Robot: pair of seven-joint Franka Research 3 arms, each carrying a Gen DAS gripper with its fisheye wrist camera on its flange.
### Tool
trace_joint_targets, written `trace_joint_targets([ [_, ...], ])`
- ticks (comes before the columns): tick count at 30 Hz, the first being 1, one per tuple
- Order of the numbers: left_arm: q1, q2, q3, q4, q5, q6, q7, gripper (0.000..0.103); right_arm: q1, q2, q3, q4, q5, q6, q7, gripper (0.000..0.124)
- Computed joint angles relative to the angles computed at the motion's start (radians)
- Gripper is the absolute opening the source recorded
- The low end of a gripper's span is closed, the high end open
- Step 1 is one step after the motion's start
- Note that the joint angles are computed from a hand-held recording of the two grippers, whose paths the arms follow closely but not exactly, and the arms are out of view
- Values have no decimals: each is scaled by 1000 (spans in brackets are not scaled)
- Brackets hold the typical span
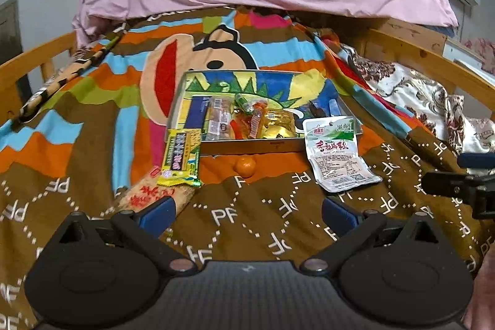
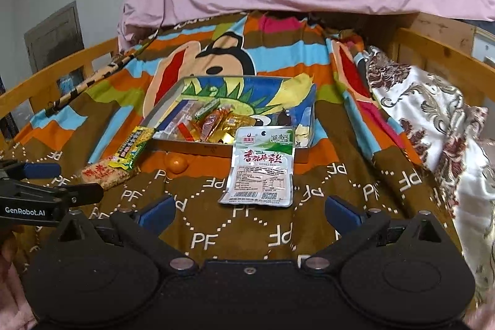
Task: Organize snacks
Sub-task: 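Lower the left tool onto the orange while the right tool grasps the white kelp packet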
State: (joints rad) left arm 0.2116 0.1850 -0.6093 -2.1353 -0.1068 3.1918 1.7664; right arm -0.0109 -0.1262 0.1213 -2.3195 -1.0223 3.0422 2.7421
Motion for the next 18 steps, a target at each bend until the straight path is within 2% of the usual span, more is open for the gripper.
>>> trace_joint_targets([
  [3, -9, 57, 9, 54, 46, -11, 33, 103, 15, 55, -20, 51, 27, -13, -78, 102],
  [8, 46, 178, -59, 147, 161, -16, 127, 103, 61, 154, -87, 141, 7, 9, -143, 102],
  [12, 53, 277, -86, 244, 204, -74, 168, 103, 100, 228, -147, 207, -12, 42, -163, 102],
  [15, 50, 351, -101, 322, 187, -128, 209, 103, 110, 280, -160, 240, 97, 48, -236, 102],
  [18, 14, 398, -72, 388, 156, -161, 226, 102, 59, 325, -92, 257, 336, 41, -425, 102],
])
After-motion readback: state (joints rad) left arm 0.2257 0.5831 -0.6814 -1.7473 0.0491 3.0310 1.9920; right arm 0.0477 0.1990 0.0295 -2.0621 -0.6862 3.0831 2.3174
